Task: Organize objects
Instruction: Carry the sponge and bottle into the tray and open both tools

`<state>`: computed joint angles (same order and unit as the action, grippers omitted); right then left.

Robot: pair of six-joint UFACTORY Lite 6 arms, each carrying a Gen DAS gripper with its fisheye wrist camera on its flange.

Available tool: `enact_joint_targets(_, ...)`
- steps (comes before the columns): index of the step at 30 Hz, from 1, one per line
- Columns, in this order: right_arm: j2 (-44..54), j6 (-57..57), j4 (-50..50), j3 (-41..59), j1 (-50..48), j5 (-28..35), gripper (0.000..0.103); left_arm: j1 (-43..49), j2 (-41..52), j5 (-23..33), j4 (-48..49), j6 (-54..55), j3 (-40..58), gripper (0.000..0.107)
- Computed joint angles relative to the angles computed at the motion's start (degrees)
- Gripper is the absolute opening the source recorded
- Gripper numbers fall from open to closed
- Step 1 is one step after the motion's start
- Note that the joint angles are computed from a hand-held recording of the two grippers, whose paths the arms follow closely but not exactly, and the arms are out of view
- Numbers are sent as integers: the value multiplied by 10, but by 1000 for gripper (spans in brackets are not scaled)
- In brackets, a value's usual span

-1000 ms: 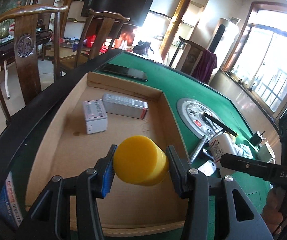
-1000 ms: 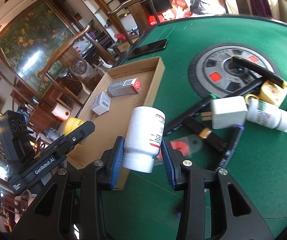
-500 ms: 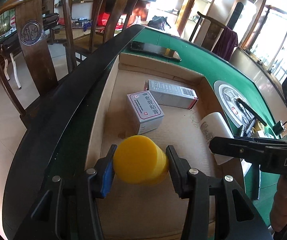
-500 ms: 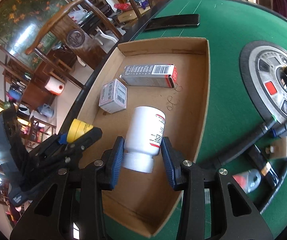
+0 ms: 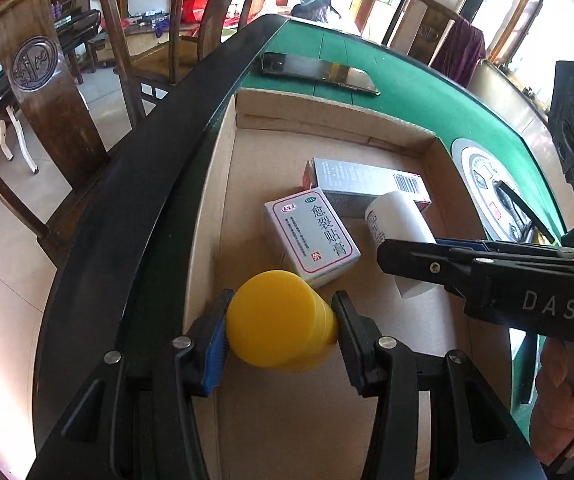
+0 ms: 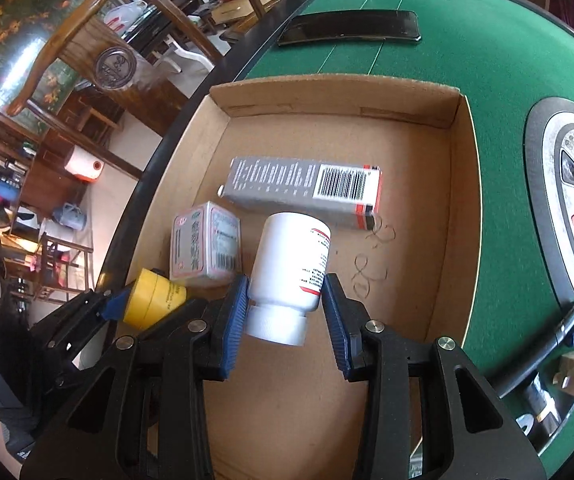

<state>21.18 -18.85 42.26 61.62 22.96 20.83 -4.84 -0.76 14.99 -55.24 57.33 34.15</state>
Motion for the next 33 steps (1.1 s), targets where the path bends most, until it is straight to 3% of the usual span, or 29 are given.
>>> enact_joint_targets(5,37,37,-32,48,-2,-4,38,-15,46,-8,37,-51,48,49)
enact_joint_targets(17,94,57,-49,111,-5,-32,38,-16,87,-23,-90,57,76,49)
enact_joint_targets(22,71,-5,-1,81,-5,-57,38,1,76,-6,-167,139,62,49)
enact_joint_targets(33,-50,-273,228,-37,-21,-47,38,14,4,2,-206,179,-6,50)
